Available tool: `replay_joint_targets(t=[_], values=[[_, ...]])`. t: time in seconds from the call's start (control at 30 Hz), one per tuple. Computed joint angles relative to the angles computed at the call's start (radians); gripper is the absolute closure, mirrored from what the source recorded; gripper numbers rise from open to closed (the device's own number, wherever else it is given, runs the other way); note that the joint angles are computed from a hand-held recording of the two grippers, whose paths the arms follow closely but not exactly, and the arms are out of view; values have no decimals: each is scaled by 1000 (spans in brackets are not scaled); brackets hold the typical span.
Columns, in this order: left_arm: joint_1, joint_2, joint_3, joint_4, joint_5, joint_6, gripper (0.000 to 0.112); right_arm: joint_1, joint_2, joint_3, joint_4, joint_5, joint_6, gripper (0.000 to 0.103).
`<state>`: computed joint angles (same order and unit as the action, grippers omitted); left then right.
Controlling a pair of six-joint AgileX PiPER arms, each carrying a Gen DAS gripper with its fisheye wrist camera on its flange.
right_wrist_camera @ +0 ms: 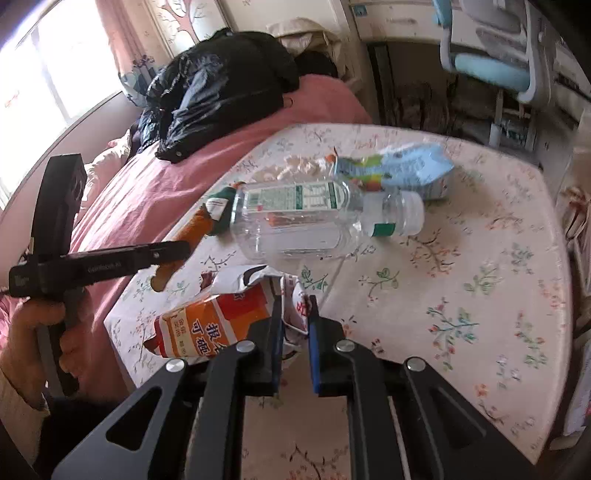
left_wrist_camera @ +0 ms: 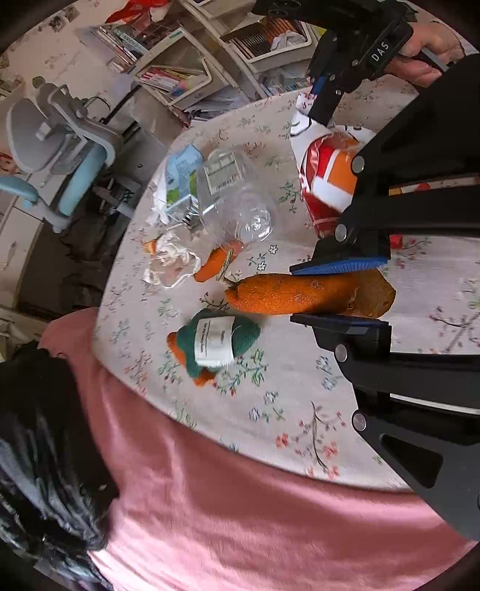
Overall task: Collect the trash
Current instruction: 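Grasp the orange snack wrapper with the right tool, then carry the carrot item and wrapper over the yellow bin and release both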
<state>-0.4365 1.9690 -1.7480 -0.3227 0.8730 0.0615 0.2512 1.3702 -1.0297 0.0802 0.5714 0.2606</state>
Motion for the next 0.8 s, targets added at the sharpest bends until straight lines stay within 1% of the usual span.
replay_joint_targets(t=[0.23,0.33,0.4,0.47,0.53,0.57,0.63,0.7,0.8], values=[[-24,-130,134,74,-75,-28,93,38,-124,52,-119,-10,127,91],[-25,-179,183,80,-94,-26,93,97,-216,103,-220,-7,253,91],[-20,-210,218,68,-106,-21,93,159,-283,144,-299,1,360,91],[-15,-240,251,55,-114,-17,93,244,-338,179,-394,24,475,91],[-10,-279,294,45,-128,-14,93,382,-398,216,-521,67,626,91],[-6,-299,317,39,-136,-9,93,481,-419,231,-600,104,716,91],[5,-345,367,22,-150,2,93,614,-436,247,-669,160,808,91],[17,-387,410,1,-161,18,93,704,-423,262,-660,185,838,91],[36,-444,471,-29,-169,44,93,768,-348,262,-593,195,802,91]])
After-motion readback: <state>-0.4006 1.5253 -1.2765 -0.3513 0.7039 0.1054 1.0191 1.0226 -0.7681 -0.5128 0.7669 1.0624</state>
